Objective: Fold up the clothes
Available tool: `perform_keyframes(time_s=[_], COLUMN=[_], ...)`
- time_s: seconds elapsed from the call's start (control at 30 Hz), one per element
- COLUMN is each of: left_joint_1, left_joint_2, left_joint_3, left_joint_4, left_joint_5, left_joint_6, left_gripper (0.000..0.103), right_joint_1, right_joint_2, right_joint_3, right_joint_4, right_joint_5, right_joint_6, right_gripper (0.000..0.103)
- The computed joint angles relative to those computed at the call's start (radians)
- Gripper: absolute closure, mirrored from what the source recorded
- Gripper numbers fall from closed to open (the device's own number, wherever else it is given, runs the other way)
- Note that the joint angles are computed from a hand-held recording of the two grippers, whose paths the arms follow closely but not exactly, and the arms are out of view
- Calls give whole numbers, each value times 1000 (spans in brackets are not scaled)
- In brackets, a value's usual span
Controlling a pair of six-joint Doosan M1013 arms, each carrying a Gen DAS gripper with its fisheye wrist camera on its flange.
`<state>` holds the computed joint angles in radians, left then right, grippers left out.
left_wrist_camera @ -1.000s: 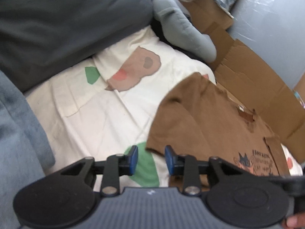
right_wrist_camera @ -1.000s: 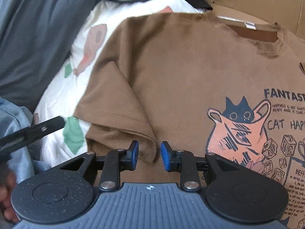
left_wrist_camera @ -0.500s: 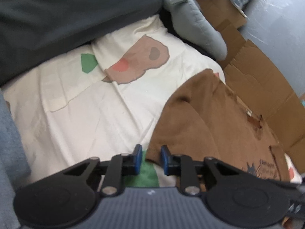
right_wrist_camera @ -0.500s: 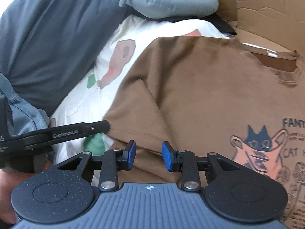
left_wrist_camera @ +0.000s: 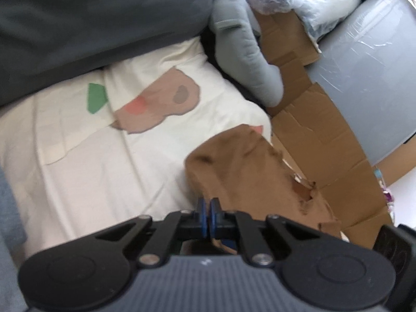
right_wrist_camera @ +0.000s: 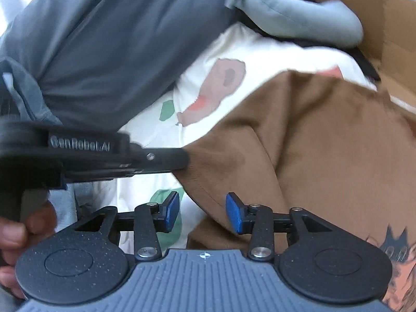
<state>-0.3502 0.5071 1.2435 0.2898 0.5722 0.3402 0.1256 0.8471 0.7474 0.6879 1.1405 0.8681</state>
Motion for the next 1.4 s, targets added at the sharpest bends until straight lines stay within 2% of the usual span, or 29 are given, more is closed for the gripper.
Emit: perform_keyframes(time_s=[0.23,0.27,0.3,0.33,0.37,0.4,0.43,0.5,0.57,0.67,0.9,1.13,1.23,1.33,1.4], left_joint_1=[12,12,12,12,13,14,15,18,24,39,74,104,111,117,125], left_joint_2=[14,19,23,29,33,38,43,53,62,84,170,232,272,320,334], left_joint_3=[-25,-34,-43,-54,-65,-76,-88,-119,-145,-185,-315,-410,-480,-563,-579], left_joint_4=[-99,-94,-88,-81,-80,-79,-78,-69,-58,-48,-84,-232,-292,-318,-357], left_joint_5=[-65,-62,-58,-48,-37,-26,-13,36,67,103,236,232,276,351,354], left_joint_6=[52,50,48,46,48,50,54,83,115,164,377,576,650,701,713], left_gripper=[99,99,99,99,99,96,92,71,66,51,51,52,53,53,53], right_joint_1=[12,12,12,12,13,13,14,13,11,9,-1,-12,-17,-24,-30], right_joint_2=[5,7,21,35,46,63,81,109,130,156,165,218,229,232,235], right_joint_3=[-25,-30,-55,-81,-101,-133,-167,-225,-270,-324,-350,-473,-500,-509,-515], right_joint_4=[-23,-26,-30,-36,-48,-60,-72,-77,-77,-73,-61,-58,-57,-52,-47], right_joint_5=[-58,-67,-51,-37,-34,-25,-14,15,46,94,130,200,218,226,232], right_joint_6=[-76,-95,-110,-123,-119,-87,-55,-8,7,3,27,79,97,103,110], right_gripper=[52,56,77,87,95,99,99,100,100,100,100,100,100,101,101])
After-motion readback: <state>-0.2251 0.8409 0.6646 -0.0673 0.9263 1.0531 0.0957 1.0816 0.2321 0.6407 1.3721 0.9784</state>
